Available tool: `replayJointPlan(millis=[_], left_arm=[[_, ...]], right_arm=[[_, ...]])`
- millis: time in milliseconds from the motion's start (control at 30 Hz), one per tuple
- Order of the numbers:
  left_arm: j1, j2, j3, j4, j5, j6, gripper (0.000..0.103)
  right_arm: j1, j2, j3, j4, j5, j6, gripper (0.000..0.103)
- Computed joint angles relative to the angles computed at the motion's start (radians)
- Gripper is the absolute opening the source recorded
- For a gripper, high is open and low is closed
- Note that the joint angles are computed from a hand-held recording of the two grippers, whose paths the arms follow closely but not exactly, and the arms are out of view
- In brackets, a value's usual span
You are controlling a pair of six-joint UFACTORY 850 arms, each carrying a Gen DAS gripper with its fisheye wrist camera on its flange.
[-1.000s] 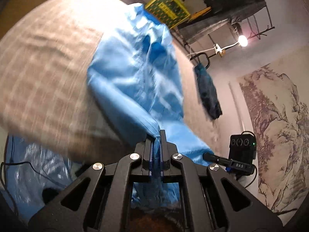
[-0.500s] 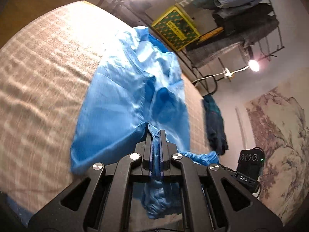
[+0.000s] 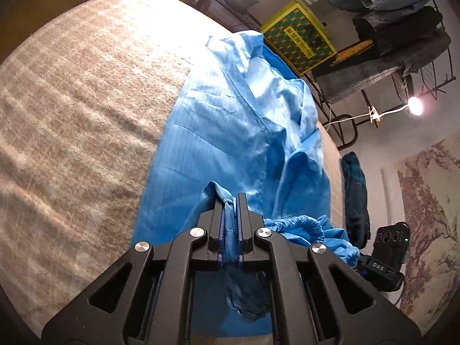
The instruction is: Fold large clothes
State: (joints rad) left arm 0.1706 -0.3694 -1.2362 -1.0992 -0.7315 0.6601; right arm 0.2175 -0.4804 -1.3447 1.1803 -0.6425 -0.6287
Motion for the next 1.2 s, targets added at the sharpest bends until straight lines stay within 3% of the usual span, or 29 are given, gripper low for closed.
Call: replayJointPlan(millis=[67,100,133,167,200,233,367,567,733,967,1033,1167,1200], left_arm=[[0.007,-0.009,-0.01,0.002,-0.011,-0.023,0.005],[0.012,-0.008,-0.012,0.0,-0.012,-0.027,0.015],[0.015,-0.007,-0.012,-0.005,-0.009,-0.027,0.023],[0.018,-0.003,-0.012,-0.005,-0.002,-0.032,0.042],[0.02,0.003,-0.013,0.007,0.01,-0.052,0.056],[0.022,0.007,-0.012,0.012,0.017,-0.062,0.058],[0.034,0.026,-0.012,0.005,0.023,-0.036,0.058],[0.023,0.055,0.015,0.052,0.075,0.048,0.058],[-0.004,0.028,0.014,0.132,0.076,0.059,0.058],[-0.026,-0.038,-0.016,0.19,0.073,0.048,0.058],[-0.027,-0.051,-0.021,0.174,0.067,0.063,0.051],[-0.018,-0.058,-0.022,0.135,0.039,0.099,0.012],[-0.016,-0.056,-0.022,0.133,0.036,0.103,0.009]], right_arm=[[-0.001,-0.007,-0.017,-0.006,-0.007,-0.005,0.016],[-0.003,-0.011,-0.025,-0.001,-0.014,-0.007,0.024],[-0.009,-0.01,-0.024,0.023,-0.022,-0.023,0.041],[-0.015,0.007,-0.007,0.063,-0.022,-0.053,0.051],[-0.019,0.027,0.013,0.092,-0.012,-0.082,0.053],[-0.024,0.036,0.02,0.125,-0.007,-0.117,0.056],[-0.035,0.074,0.043,0.166,-0.006,-0.194,0.056],[0.009,0.141,0.079,-0.124,0.152,-0.101,0.052],[0.051,0.124,0.065,-0.436,0.218,0.103,0.05],[0.047,0.058,0.03,-0.354,0.169,0.037,0.044],[0.039,0.049,0.027,-0.322,0.161,0.022,0.044],[0.024,0.036,0.02,-0.274,0.144,-0.005,0.04],[0.021,0.034,0.018,-0.265,0.139,-0.014,0.04]])
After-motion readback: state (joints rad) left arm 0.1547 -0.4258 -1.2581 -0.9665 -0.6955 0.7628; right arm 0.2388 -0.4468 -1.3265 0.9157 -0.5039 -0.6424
